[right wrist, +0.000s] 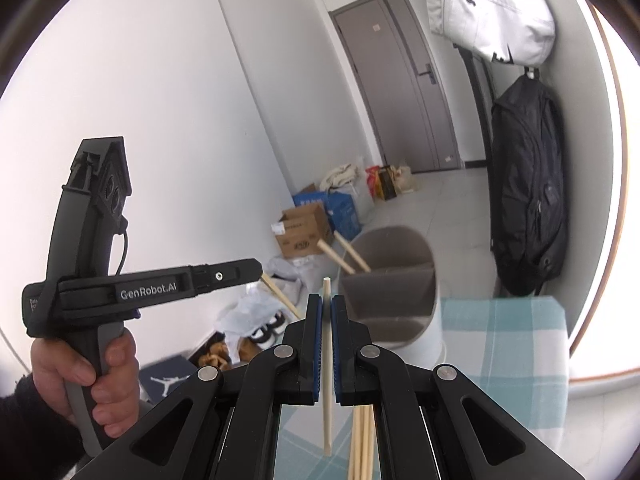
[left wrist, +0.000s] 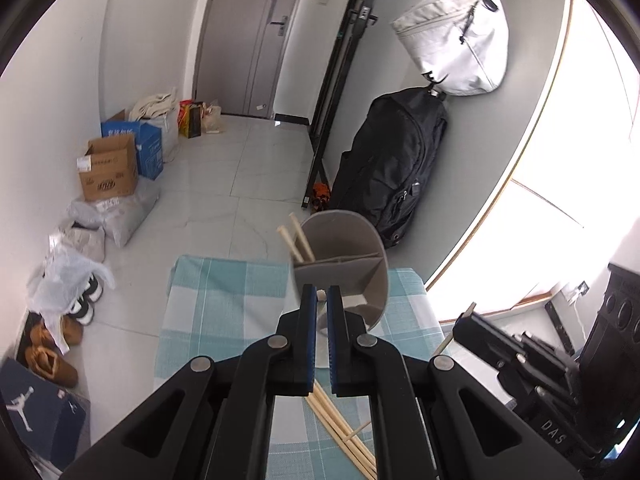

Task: Organize utensils
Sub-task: 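Carry the held chopsticks with both grippers up toward the utensil holder, then open both grippers to drop the chopsticks into the holder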

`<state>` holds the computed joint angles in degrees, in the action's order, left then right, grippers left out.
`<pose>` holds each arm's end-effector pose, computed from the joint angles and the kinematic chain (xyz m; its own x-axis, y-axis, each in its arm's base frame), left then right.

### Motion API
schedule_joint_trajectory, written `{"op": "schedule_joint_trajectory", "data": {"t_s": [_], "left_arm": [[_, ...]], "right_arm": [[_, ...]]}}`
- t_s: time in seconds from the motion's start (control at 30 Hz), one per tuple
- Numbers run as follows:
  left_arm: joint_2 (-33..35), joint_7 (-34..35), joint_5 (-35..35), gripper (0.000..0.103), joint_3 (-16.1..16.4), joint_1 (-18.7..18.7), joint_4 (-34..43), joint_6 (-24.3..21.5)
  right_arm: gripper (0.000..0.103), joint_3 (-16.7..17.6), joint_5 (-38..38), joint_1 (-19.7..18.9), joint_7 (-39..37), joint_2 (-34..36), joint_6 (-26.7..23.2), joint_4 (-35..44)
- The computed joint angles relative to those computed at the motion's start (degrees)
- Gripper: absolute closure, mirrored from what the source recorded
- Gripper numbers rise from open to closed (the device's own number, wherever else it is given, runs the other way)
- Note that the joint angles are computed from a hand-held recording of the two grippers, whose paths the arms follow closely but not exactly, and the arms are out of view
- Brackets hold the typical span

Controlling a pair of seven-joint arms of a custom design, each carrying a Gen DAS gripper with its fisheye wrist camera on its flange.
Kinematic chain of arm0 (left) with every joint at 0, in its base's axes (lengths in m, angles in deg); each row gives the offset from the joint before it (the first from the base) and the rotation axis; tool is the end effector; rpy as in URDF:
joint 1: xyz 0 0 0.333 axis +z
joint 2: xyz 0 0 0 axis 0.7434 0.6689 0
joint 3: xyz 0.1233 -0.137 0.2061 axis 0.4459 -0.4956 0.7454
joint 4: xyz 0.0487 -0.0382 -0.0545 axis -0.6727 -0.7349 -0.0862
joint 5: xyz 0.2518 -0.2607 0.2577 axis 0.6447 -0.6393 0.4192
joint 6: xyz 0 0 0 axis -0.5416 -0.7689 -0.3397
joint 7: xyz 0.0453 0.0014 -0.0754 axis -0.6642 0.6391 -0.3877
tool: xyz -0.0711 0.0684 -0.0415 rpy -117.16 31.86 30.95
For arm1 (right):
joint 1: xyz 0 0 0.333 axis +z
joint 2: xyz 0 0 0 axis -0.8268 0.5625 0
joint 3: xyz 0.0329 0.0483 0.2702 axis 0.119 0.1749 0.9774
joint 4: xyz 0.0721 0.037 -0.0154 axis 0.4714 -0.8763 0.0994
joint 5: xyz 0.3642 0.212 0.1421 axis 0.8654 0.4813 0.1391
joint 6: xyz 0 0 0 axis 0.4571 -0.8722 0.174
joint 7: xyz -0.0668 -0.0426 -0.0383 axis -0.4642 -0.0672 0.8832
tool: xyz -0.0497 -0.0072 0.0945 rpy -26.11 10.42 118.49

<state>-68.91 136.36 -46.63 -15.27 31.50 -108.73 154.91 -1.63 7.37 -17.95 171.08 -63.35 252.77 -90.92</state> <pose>0.4851 -0.2110 0.5693 -0.3969 -0.8762 0.2734 -0.6823 0.0824 -0.7264 0.4197 0.0616 0.4935 0.3289 -0.8920 -0.3101 -0.4695 0.1305 -0.8732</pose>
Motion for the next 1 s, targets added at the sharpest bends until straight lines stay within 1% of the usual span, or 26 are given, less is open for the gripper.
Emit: {"op": "schedule_joint_trajectory", "data": {"t_s": [0.07, 0.17, 0.27, 0.47, 0.63, 0.87, 1.0], "left_arm": [[0.4, -0.6, 0.8, 0.102, -0.2, 0.3, 1.2, -1.6], [0.8, -1.0, 1.2, 0.102, -0.1, 0.6, 2.9, -3.8], [1.3, -2.5, 3.0, 0.102, -0.9, 1.5, 5.2, -6.0], [2.9, -2.7, 3.1, 0.102, -0.7, 1.5, 10.7, -9.1], [5.7, -2.2, 3.0, 0.102, -1.1, 1.6, 16.0, -9.8], [9.6, 0.1, 0.9, 0.102, -0.9, 1.5, 22.0, -9.8], [12.8, 0.3, 0.2, 0.102, -1.1, 2.1, 25.9, -10.0]], "right_arm": [[0.099, -1.2, -0.2, 0.7, -0.8, 0.1, 0.1, 1.0], [0.099, -2.0, -0.1, 1.2, -1.4, 0.3, 0.1, 2.6], [0.099, -2.5, 0.2, 1.7, -2.1, 0.5, -0.6, 4.6], [0.099, -3.8, 1.0, 3.6, -4.5, 1.5, -1.3, 9.5], [0.099, -4.8, 2.7, 5.4, -6.1, 3.9, -1.9, 14.7], [0.099, -6.5, 5.3, 8.2, -7.9, 8.8, -2.0, 21.8], [0.099, -8.4, 7.1, 10.7, -9.7, 12.4, -2.1, 26.1]]}}
